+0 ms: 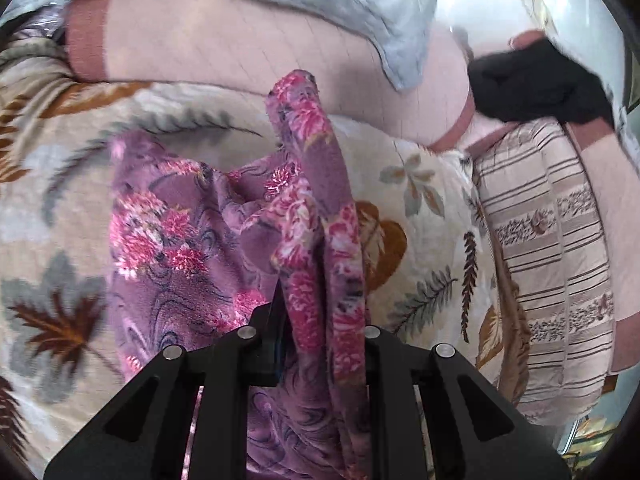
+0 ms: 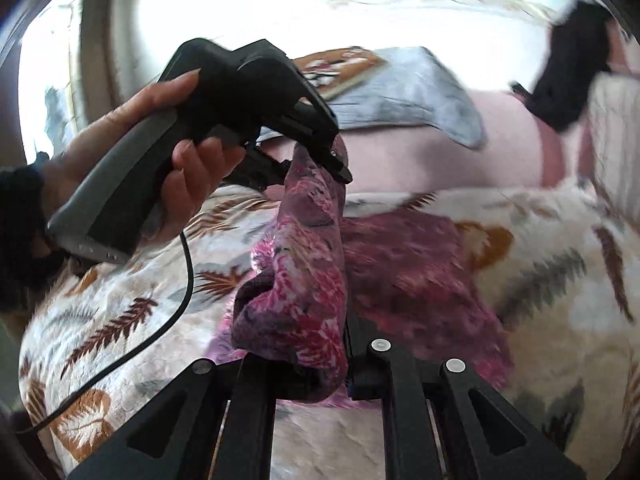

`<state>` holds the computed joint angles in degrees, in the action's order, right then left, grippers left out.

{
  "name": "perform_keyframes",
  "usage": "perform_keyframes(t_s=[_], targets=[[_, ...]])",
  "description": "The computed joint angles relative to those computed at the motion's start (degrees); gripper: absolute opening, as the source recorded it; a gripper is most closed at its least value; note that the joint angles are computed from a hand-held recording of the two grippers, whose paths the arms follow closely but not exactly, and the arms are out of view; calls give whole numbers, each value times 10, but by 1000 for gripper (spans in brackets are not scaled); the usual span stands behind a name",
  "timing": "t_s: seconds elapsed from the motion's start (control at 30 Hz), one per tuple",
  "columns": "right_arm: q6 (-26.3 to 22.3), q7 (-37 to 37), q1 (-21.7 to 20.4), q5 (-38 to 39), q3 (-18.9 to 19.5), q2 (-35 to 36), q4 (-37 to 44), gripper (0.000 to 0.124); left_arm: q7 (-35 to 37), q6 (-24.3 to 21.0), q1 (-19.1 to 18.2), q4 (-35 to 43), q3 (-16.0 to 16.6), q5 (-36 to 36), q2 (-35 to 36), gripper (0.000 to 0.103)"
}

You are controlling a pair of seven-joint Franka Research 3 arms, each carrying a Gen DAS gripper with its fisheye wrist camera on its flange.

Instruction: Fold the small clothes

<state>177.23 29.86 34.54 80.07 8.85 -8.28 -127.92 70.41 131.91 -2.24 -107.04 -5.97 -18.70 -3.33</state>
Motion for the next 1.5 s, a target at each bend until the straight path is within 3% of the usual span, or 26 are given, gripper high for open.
perform_keyframes(t_s=[0.03, 0.13, 0.2, 0.3, 0.37, 0.5, 0.53, 0.63, 0.67, 0.7, 0.77, 0.83, 0.97, 1.07, 1.13, 1.2, 1.27, 1.33, 1.37, 1.5], targets=[[-6, 0, -3, 25, -8, 4, 2, 10, -13, -2, -3, 11, -5, 13, 13, 15], [-43, 79, -30, -2, -20, 14, -1, 10, -42, -7, -8, 41, -15, 32, 48, 18], [-96, 152, -53, -30, -32, 28, 3, 10, -43, 0, -7, 49, -19, 6, 55, 24], [-181, 245, -88, -54, -43, 54, 13, 11, -11, 45, 0, 20, -17, -61, 33, 36], [-208, 270, -102, -51, -40, 59, 13, 12, -18, 66, 5, 1, -9, -55, 12, 48], [-203, 316, -114, -97, -30, 46, 5, 19, -54, 64, 21, -43, 11, 11, -27, 49], [-181, 344, -115, -119, -27, 31, -5, 19, -58, 58, 25, -58, 16, 23, -37, 49], [-116, 288, -105, -22, -35, 11, -3, 22, -55, 47, 33, -108, 29, 41, -62, 49], [-91, 261, -95, 7, -43, 19, 16, 29, -52, 50, 33, -122, 34, 36, -69, 49], [-93, 253, -105, -4, -37, 38, 43, 41, -51, 56, 33, -138, 39, 24, -76, 49], [-159, 305, -122, -105, -41, 92, 109, 50, -39, 68, 27, -163, 48, -12, -89, 49], [-258, 380, -141, -196, -40, 171, 207, 50, -34, 75, 22, -176, 51, -30, -95, 49], [-338, 545, -132, -380, -48, 290, 350, 46, -27, 82, 18, -184, 47, -13, -103, 49], [-301, 480, -156, -366, -8, 300, 367, 4, -23, 85, 16, -179, 43, 9, -100, 49], [-248, 433, -165, -355, 12, 290, 359, 4, -29, 90, 16, -173, 38, 29, -92, 49], [-233, 442, -166, -358, 13, 298, 370, 4, -37, 98, 16, -168, 33, 47, -80, 49], [-254, 503, -152, -421, -10, 328, 405, 4, -45, 95, 15, -163, 30, 55, -69, 49], [-321, 581, -126, -524, -47, 368, 454, 4, -52, 87, 15, -157, 28, 61, -60, 50], [-338, 596, -131, -543, -41, 381, 468, 4, -54, 86, 16, -158, 27, 63, -61, 50], [-293, 551, -173, -478, 2, 326, 387, 12, -68, 79, 17, -161, 20, 97, -73, 49]])
